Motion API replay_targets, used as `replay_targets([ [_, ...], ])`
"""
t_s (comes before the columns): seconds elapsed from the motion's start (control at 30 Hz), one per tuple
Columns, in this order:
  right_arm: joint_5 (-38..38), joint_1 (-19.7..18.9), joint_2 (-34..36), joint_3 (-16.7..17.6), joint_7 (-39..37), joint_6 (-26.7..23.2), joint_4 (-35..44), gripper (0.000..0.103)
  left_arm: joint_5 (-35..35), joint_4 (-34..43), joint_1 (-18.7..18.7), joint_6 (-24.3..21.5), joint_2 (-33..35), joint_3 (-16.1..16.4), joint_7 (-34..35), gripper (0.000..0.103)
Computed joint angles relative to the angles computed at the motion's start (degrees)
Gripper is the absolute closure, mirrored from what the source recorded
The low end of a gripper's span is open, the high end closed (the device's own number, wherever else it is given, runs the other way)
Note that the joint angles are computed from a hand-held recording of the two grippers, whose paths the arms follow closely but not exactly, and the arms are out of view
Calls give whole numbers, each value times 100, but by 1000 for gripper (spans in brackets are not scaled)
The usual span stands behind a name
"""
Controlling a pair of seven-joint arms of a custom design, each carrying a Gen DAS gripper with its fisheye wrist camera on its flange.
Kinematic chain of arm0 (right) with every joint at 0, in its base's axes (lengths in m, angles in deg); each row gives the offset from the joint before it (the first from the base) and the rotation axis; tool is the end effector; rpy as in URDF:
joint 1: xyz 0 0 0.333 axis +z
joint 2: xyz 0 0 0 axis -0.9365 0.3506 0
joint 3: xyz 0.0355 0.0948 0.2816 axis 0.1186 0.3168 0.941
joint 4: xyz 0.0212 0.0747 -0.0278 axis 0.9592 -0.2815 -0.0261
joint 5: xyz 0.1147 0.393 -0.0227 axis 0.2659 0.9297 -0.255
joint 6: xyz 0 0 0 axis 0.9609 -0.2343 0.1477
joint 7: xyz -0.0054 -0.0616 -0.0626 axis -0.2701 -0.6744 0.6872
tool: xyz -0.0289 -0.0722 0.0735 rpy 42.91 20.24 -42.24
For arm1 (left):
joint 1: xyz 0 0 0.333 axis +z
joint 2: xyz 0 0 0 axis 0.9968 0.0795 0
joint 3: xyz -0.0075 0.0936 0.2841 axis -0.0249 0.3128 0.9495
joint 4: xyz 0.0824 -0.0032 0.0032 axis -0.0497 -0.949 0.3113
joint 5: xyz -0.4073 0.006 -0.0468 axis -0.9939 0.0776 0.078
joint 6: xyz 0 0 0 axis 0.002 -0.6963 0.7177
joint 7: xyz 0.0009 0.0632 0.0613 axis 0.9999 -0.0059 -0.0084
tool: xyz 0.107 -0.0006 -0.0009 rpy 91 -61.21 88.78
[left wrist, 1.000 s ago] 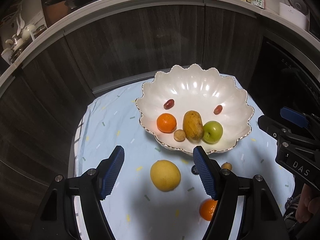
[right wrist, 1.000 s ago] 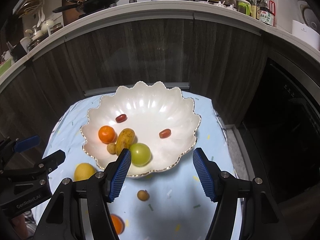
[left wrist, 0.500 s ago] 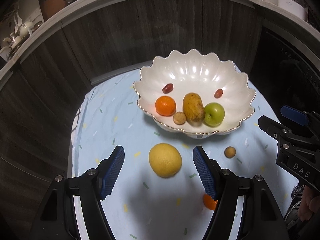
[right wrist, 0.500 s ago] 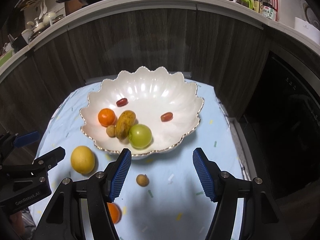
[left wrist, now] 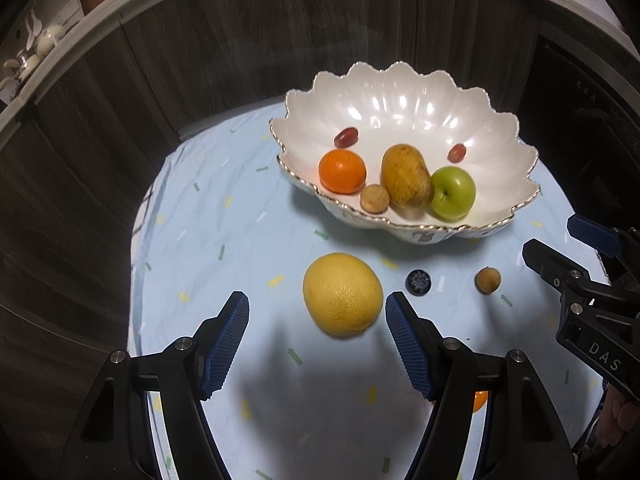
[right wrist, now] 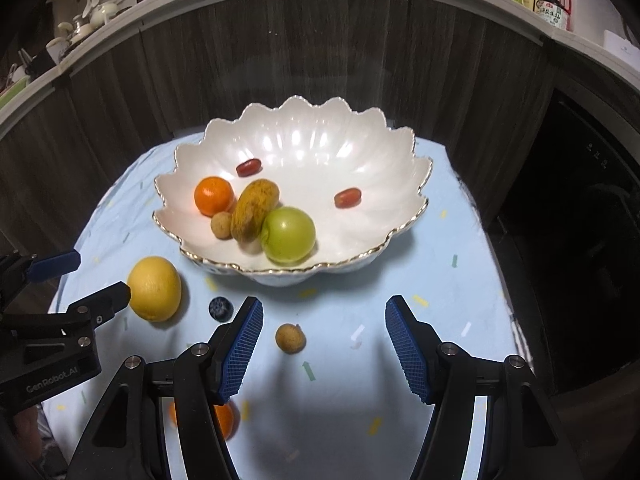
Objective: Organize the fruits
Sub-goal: 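Reach the left tool to the grapefruit while the right tool reaches a brown fruit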
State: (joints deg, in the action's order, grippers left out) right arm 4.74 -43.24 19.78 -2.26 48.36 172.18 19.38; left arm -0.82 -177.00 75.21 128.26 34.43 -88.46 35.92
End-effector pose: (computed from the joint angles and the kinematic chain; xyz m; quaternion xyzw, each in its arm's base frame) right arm 0.7067 0.3716 0.4551 -0.7864 0.5248 -0.1730 0.2762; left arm 0.6694 -0.1760 0.4760 -0.7194 0.6382 -0.1327 0.2401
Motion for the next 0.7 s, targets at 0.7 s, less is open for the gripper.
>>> replay_targets([
  [0.7,381,-95,626,144,-306,-445,555,47,-560,236,43,203,547,35,355,33],
])
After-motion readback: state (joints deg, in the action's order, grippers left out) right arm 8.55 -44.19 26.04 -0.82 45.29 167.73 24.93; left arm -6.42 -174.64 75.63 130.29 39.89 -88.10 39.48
